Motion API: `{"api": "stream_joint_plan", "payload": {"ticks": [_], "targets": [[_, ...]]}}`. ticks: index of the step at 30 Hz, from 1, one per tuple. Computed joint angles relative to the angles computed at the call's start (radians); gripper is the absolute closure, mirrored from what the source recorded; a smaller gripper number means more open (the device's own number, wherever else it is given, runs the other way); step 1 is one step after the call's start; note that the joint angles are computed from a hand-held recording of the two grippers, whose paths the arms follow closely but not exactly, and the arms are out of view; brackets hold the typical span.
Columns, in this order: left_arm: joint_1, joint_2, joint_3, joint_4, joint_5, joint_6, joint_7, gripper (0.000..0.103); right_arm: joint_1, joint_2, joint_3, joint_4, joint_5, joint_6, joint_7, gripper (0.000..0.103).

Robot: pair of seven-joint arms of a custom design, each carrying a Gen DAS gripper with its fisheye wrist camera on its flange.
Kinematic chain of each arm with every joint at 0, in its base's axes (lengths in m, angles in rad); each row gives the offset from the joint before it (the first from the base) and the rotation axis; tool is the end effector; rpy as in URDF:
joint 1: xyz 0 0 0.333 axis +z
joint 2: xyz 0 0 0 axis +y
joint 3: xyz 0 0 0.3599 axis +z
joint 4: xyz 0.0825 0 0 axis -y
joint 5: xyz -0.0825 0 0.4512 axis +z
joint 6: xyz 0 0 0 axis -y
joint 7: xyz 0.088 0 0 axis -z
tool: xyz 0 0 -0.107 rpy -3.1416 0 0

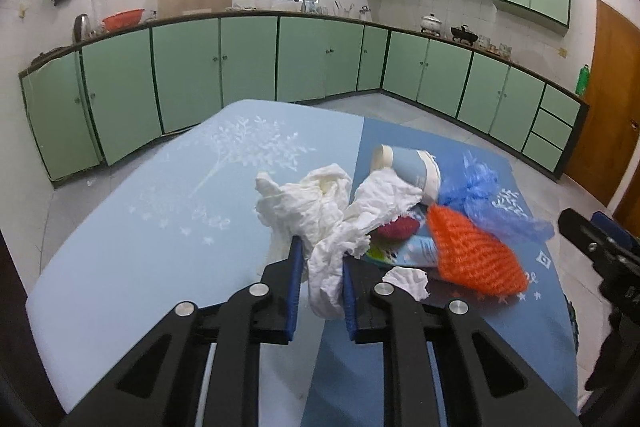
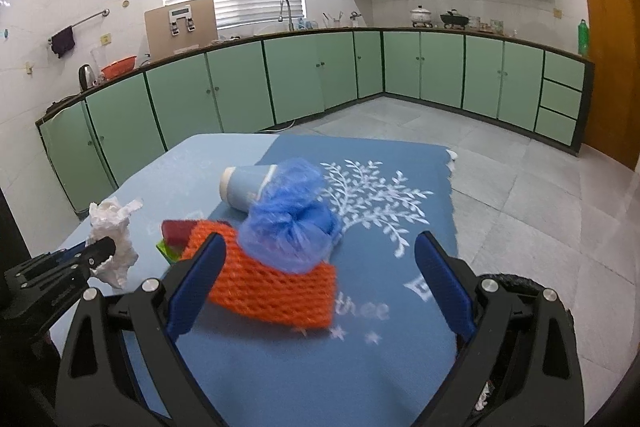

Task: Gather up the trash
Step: 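Grasp the blue plastic bag with the right gripper while the left gripper holds the tissues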

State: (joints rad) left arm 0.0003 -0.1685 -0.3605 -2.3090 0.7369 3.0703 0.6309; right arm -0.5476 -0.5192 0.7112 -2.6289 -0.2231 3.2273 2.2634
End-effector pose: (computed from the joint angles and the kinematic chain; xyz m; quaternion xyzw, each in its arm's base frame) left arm 0.5162 -0.2602 0.5072 -0.5786 0.6774 -0.3722 0.2606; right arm 0.4687 0.1205 0.4880 -0.5562 0.6688 -0.3475 0.3501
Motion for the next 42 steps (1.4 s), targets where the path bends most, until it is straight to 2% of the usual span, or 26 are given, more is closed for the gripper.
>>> {"api": "stream_joint_plan", "payload": {"ticks": [4, 7, 11, 17, 21, 23, 24, 26, 28, 30, 33, 36, 42], "targets": [[0.022, 0.037, -0.016, 0.044, 0.085, -0.010, -0.066, 0.085, -0.051, 0.045, 0.045, 0.042, -0.014, -0.001, -0.006, 0.017], [-0.002, 0.068, 0.006, 0.077, 0.129, -0.024, -0.106, 0.085, -0.116, 0.068, 0.103, 0.069, -0.025, 0.002, 0.003, 0.017], [-0.045, 0.106, 0.049, 0.116, 0.160, -0.038, -0.131, 0.085, -0.173, 0.116, 0.150, 0.110, -0.041, 0.001, 0.006, 0.018], [-0.109, 0.156, 0.115, 0.175, 0.231, -0.051, -0.178, 0.085, -0.297, 0.179, 0.255, 0.182, -0.098, -0.031, 0.055, 0.018], [-0.146, 0.182, 0.149, 0.198, 0.214, -0.060, -0.158, 0.085, -0.353, 0.223, 0.307, 0.228, -0.166, -0.065, 0.092, 0.024], [-0.159, 0.190, 0.162, 0.204, 0.204, -0.061, -0.146, 0.085, -0.352, 0.254, 0.307, 0.246, -0.195, -0.084, 0.102, 0.029], [-0.165, 0.195, 0.167, 0.207, 0.199, -0.062, -0.139, 0.085, -0.349, 0.266, 0.304, 0.253, -0.209, -0.095, 0.107, 0.034], [-0.176, 0.199, 0.175, 0.211, 0.195, -0.065, -0.131, 0.085, -0.295, 0.312, 0.256, 0.266, -0.221, -0.113, 0.090, 0.045], [-0.184, 0.203, 0.181, 0.214, 0.188, -0.067, -0.121, 0.085, -0.185, 0.356, 0.159, 0.273, -0.194, -0.127, 0.028, 0.066], [-0.189, 0.203, 0.186, 0.215, 0.177, -0.068, -0.111, 0.085, -0.078, 0.374, 0.064, 0.267, -0.150, -0.118, -0.039, 0.079], [-0.194, 0.202, 0.191, 0.219, 0.189, -0.067, -0.119, 0.085, -0.010, 0.366, -0.004, 0.261, -0.159, -0.103, -0.045, 0.086], [-0.196, 0.193, 0.193, 0.220, 0.219, -0.062, -0.144, 0.085, 0.087, 0.348, -0.104, 0.245, -0.138, -0.070, -0.063, 0.087], [-0.187, 0.164, 0.176, 0.216, 0.244, -0.049, -0.164, 0.085, 0.237, 0.282, -0.277, 0.202, -0.141, -0.012, -0.070, 0.087]]}}
